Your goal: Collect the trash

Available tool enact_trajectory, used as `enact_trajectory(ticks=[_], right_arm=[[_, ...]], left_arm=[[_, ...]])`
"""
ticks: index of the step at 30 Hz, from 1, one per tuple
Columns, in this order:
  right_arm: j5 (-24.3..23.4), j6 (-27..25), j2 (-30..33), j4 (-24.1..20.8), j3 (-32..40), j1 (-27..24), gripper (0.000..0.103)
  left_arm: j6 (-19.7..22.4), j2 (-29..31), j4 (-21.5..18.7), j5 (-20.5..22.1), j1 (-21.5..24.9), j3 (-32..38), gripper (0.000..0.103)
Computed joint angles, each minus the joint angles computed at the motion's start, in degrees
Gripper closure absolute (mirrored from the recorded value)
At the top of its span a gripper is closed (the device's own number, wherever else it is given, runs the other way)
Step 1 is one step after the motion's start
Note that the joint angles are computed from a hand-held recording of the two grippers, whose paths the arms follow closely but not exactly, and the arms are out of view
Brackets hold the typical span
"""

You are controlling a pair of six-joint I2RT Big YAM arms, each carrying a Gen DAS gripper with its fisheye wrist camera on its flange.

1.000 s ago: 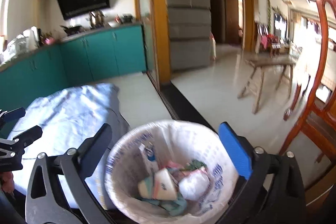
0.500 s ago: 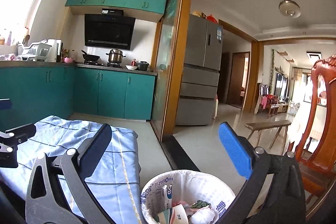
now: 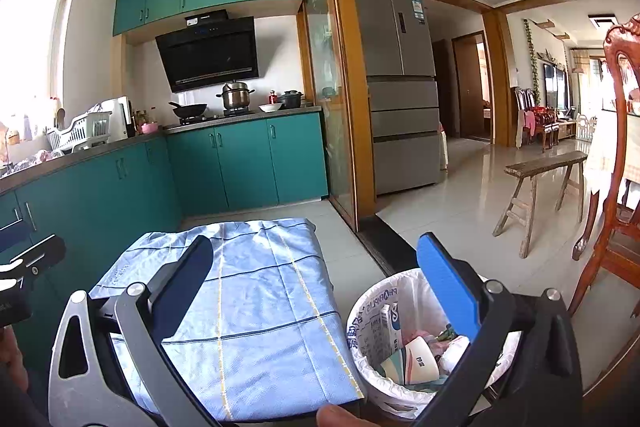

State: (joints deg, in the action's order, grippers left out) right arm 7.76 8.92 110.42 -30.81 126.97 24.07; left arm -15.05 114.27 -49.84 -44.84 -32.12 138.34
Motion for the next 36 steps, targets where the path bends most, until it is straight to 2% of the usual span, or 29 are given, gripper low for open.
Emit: enact_trajectory(ticks=[7, 14, 36], right_arm=[[2.67, -4.43, 0.59, 0.35, 1.15, 1.82, 0.004], [5.68, -9.02, 1.15, 1.20, 1.93, 3.30, 0.004], [6.43, -8.14, 1.59, 0.68, 2.11, 3.06, 0.004]], left_arm=[[-1.40, -2.51, 0.82, 0.48, 0.60, -3.94, 0.003], [-1.28, -2.58, -0.21, 1.52, 0.82, -3.58, 0.003], [-0.09, -0.67, -1.63, 1.91, 0.42, -0.76, 0.003]])
